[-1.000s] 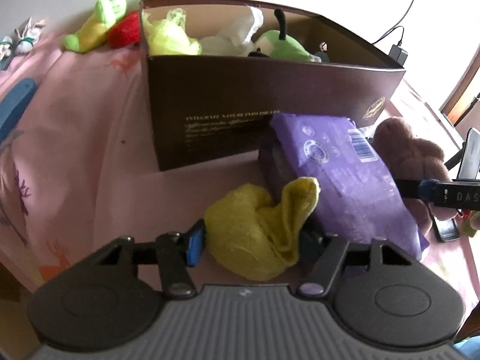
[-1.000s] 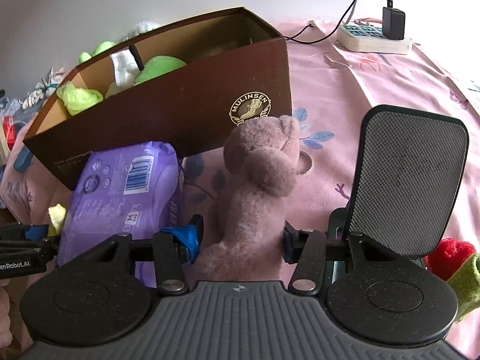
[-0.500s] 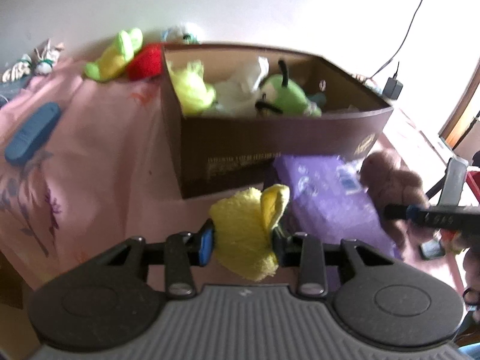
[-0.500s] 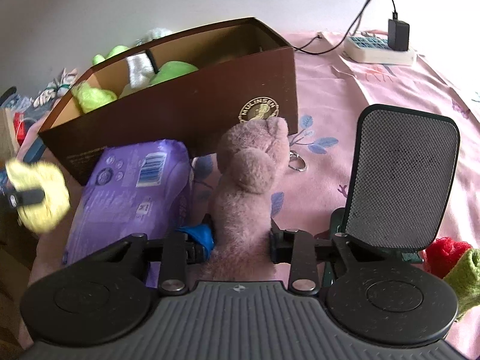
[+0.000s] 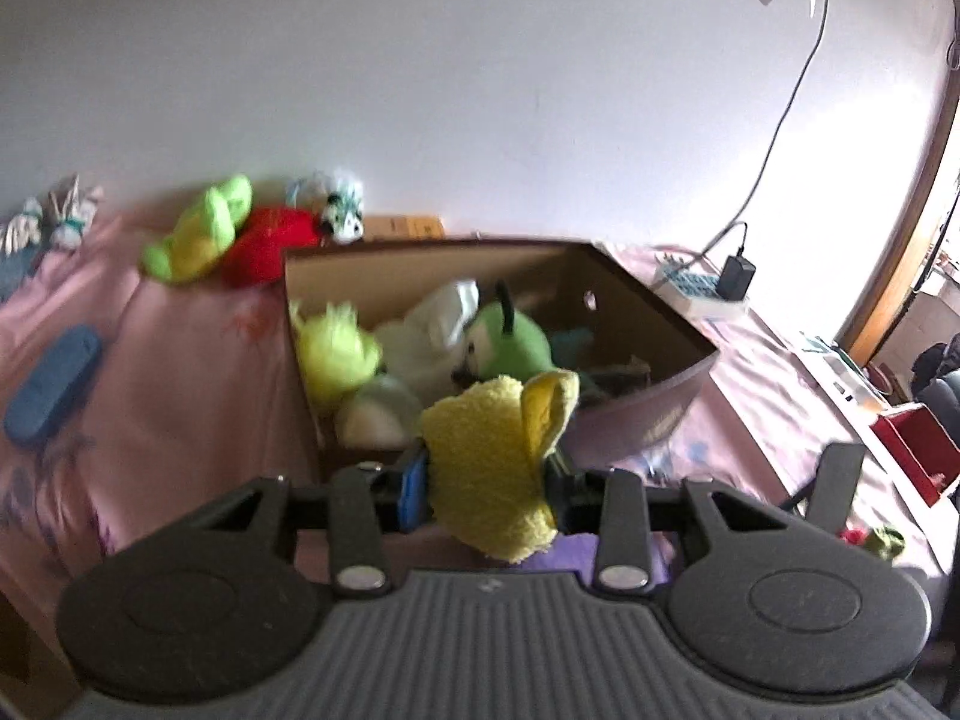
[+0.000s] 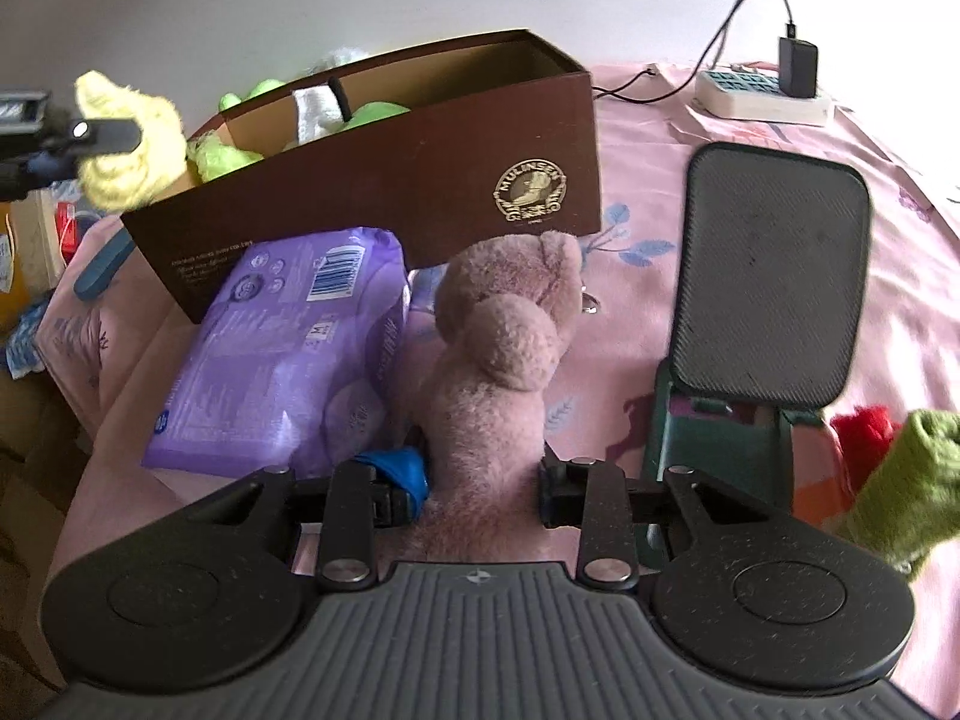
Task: Organize soft objects
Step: 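Carry the yellow cloth and pink bear over the box and lower them inside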
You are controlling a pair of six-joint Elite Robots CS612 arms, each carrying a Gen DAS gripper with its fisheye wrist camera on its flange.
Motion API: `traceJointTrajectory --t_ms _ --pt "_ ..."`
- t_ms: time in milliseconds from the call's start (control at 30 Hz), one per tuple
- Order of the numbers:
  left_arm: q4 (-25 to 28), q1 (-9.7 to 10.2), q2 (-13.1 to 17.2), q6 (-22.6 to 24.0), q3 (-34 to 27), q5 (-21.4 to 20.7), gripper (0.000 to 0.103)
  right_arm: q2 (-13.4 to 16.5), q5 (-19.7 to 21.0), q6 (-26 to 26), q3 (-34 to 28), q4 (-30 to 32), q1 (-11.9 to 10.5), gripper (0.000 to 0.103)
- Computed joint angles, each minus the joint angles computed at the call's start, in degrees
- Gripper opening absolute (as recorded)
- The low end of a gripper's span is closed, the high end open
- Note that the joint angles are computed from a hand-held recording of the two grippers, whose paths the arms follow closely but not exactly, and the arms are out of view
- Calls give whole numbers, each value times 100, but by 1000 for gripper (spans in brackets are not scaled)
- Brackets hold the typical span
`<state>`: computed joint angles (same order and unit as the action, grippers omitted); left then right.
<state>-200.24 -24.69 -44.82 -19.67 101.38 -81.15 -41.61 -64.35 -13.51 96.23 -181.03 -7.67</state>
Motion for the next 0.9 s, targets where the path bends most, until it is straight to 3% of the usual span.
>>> traceJointTrajectory --t_ms 200,400,733,900 --pt "179 65 152 -6 -396 126 38 -30 447 182 89 -144 -116 15" --pt "768 112 359 -193 -795 305 38 -76 800 551 119 -218 -222 15" --pt "1271 193 613 -332 -1248 406 38 -121 1286 767 96 -531 -293 15" --pt "1565 198 697 -398 -1353 473 52 -77 1630 1084 -46 -785 -326 15"
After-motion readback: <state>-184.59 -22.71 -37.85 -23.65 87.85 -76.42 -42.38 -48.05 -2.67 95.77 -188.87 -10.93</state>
